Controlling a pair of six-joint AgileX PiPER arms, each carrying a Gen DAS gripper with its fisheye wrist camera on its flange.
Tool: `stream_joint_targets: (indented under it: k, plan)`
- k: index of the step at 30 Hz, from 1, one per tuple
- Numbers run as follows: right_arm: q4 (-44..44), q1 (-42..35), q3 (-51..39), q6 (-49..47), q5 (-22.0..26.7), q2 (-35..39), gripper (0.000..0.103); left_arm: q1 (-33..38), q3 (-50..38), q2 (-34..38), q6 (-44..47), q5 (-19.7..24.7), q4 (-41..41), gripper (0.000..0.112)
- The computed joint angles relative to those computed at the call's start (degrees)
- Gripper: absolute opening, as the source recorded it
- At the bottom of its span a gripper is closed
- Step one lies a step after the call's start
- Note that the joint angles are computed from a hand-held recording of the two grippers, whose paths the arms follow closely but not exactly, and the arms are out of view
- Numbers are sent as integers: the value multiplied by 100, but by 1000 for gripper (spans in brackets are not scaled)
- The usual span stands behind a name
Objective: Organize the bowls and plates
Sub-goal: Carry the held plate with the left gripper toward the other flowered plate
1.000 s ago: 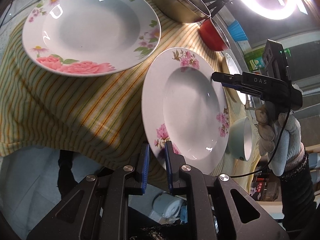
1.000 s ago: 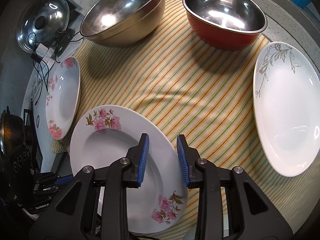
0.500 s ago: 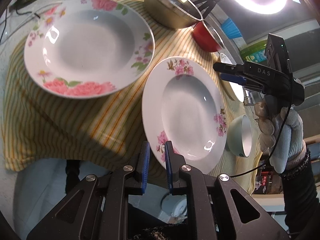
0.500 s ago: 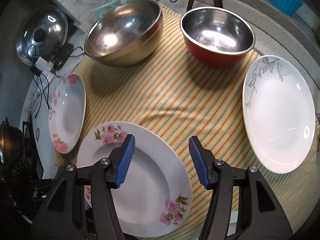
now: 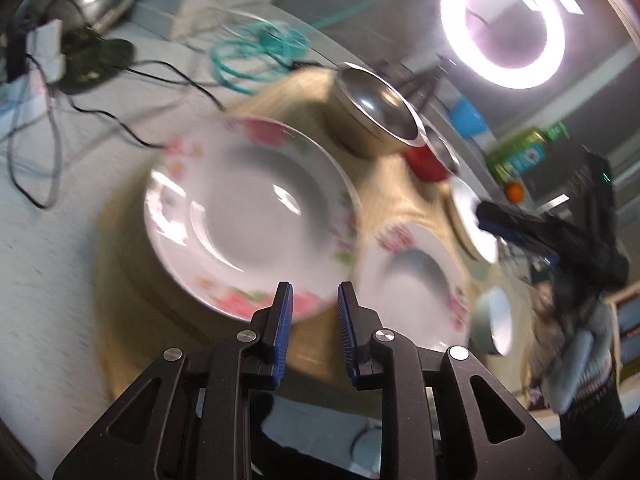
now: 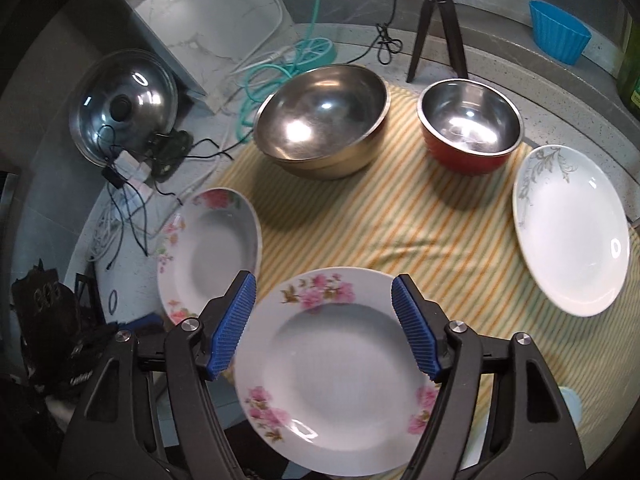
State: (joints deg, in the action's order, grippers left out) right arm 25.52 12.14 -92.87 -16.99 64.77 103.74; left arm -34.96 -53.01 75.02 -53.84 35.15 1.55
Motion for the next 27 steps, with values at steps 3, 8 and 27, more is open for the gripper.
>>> stream_joint_targets:
  k: [3, 8, 27]
  plan:
    - [160, 150, 221, 19, -199, -103, 73, 500, 163, -121, 245, 43, -43, 22]
    - [332, 383, 389, 140, -424, -30, 73, 1318, 337, -206, 833, 94, -228, 22]
    - [444, 927, -307, 613, -540, 1157, 39, 2401, 435, 370, 2703, -141, -1593, 22]
